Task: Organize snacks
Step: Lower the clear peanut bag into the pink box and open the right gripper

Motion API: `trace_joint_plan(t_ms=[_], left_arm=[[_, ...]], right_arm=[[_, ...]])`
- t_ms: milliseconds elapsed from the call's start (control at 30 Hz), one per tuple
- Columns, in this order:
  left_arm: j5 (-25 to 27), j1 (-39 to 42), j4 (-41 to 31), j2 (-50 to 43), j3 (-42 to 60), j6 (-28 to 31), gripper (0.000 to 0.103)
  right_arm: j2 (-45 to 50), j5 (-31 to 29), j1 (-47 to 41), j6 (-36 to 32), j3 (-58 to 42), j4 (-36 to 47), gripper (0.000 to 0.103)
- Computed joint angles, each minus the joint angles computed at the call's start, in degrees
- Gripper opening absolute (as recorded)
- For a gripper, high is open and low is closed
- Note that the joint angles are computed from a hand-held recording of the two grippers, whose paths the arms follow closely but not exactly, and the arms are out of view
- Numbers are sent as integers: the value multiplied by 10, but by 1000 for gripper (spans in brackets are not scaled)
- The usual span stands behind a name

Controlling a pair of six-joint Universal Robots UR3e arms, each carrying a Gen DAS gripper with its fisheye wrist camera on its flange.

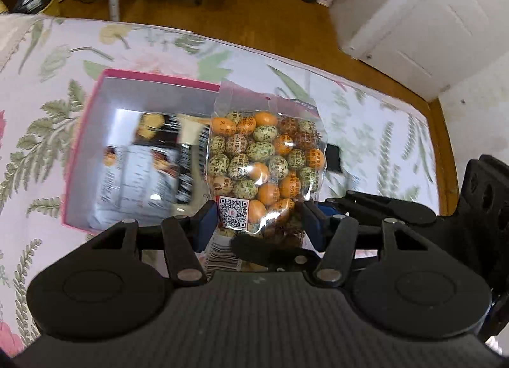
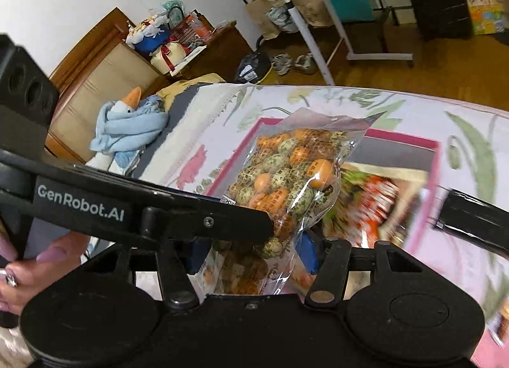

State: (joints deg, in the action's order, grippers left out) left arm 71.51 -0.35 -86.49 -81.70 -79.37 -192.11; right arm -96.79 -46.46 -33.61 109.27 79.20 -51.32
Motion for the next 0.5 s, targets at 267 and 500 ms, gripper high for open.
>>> trace_joint_plan(t_ms=[267,500], left_arm=[[9,76,79,-9,-101,51,57],[28,101,165,-15,-174,56,60]], right_arm=[[90,23,145,194,81,-257,62],[106,-9,215,276,135,-417,65]])
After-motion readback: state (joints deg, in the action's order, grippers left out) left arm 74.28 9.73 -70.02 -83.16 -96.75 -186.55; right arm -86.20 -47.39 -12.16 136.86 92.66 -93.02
